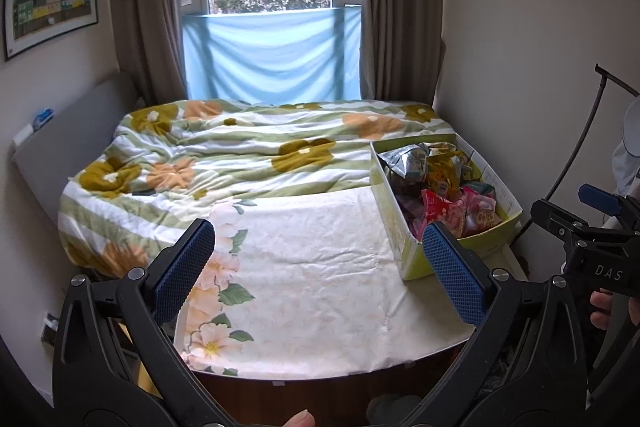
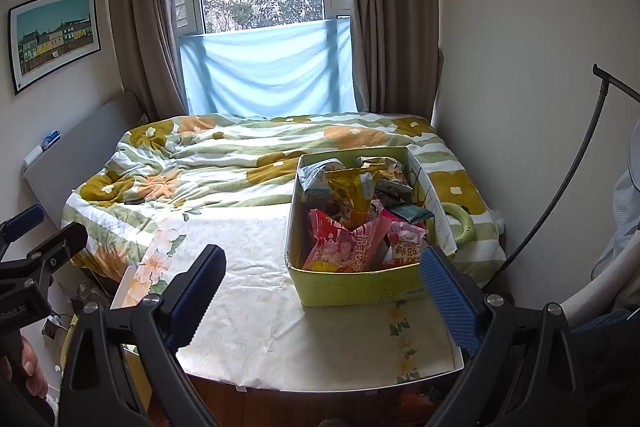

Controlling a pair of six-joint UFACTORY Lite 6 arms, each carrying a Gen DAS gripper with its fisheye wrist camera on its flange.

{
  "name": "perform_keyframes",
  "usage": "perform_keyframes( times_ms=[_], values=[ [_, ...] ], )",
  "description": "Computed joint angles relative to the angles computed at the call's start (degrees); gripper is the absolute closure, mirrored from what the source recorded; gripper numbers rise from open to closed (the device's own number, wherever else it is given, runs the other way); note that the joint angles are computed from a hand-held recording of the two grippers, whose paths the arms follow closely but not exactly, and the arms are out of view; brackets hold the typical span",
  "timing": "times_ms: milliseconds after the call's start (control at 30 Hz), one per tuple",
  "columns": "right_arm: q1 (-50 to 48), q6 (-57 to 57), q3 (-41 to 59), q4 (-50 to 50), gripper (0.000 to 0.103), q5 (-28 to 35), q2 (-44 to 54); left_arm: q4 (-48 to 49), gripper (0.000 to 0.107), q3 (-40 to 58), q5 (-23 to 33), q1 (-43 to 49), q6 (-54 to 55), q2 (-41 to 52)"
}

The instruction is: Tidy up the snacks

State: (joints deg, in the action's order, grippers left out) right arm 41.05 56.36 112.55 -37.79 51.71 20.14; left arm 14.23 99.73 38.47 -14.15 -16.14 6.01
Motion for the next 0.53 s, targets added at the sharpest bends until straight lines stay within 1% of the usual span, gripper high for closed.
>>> perform_keyframes(
  times_ms=[233, 333, 533],
  values=[
    [-0.10, -0.26, 0.53, 0.15, 0.006, 0.05, 0.28, -0.17, 0.004, -1.39, -0.77, -0.13, -1.04, -1.89],
    [0.07, -0.08, 0.61, -0.01, 0.006, 0.10, 0.26, -1.84, 0.004, -1.23, -0.86, 0.32, -0.31, -2.25],
    [0.70, 0.25, 1.58, -0.17, 0.006, 0.56, 0.73, 1.96, 0.004, -2.60, -1.50, -0.87, -3.51, -3.58]
  ],
)
